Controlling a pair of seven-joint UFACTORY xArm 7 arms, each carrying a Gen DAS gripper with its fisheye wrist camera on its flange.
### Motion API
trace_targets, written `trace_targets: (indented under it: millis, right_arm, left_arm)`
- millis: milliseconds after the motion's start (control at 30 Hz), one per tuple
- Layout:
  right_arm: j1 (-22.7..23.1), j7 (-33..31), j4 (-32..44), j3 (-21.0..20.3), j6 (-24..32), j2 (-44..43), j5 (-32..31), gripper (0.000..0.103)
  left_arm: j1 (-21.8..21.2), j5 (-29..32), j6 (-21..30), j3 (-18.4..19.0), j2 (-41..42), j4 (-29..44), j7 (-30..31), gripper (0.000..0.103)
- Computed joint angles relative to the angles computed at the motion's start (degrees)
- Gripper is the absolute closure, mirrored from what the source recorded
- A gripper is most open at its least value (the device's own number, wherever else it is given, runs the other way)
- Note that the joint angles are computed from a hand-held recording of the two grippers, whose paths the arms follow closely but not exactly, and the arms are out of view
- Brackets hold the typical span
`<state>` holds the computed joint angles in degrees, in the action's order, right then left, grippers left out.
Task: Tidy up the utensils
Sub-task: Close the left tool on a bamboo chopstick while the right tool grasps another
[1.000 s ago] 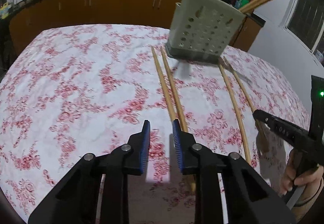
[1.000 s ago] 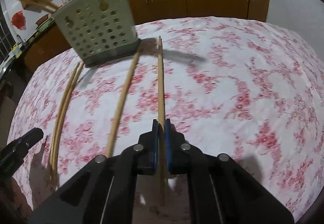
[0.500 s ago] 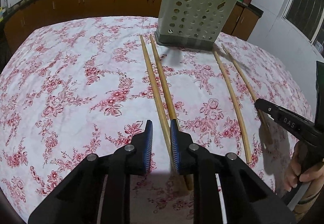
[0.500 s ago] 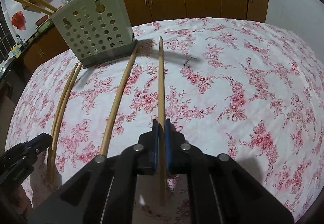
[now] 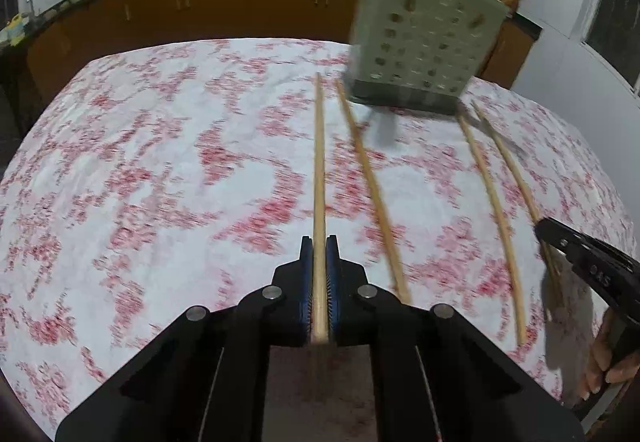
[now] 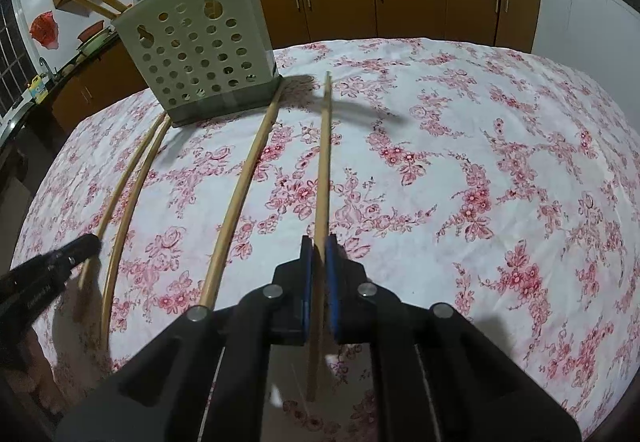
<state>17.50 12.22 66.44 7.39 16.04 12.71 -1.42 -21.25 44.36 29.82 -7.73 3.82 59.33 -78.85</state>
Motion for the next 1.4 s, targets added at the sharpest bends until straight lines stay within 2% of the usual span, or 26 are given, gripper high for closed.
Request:
trace_targets:
  millis: [133,267,467,833,1133,1400]
  right_arm:
    - [0.72,1.6,1.02,-1.08,-0.42,0.89,-1.89,0.095]
    - [1.92,5.99,2.52,-3.44,-0.68,1.98,-5.77,0.095]
    - [0.81,6.14,2.52,-2.84,-0.44,2.22,-6.08,0.094]
    - [1.65,8.06,0.57,-3.65,-2.06,1.14,-9.47,0.093]
    - [1.33,8.17,0.08,-3.37,-1.98,0.66,-9.51,0.093]
    - [0.86,7.69,-1.18,-3.03,-2.15,-0.26,-9.5,0.093]
  left_arm:
    - [1.35,0.14,0.46,0.67,-1.74,-1.81,-0.51,0.095]
    - [2.74,0.37,-0.03,0.55,-2.47,-2.73,-0.55,0.095]
    - [2.89,3.47,0.73,-0.17,-2.3,-2.6,-2.36,0.095]
    - [3.63,3.19,-1.41,-0.11,-2.74,-3.48,-2.95,0.095]
    - [3.77,3.13,-1.7,-0.13,-2.78,-3.55,-2.99,0.095]
    - [3.22,2.86,0.25,-0.68,-3.28,-3.59,-1.01,0.095]
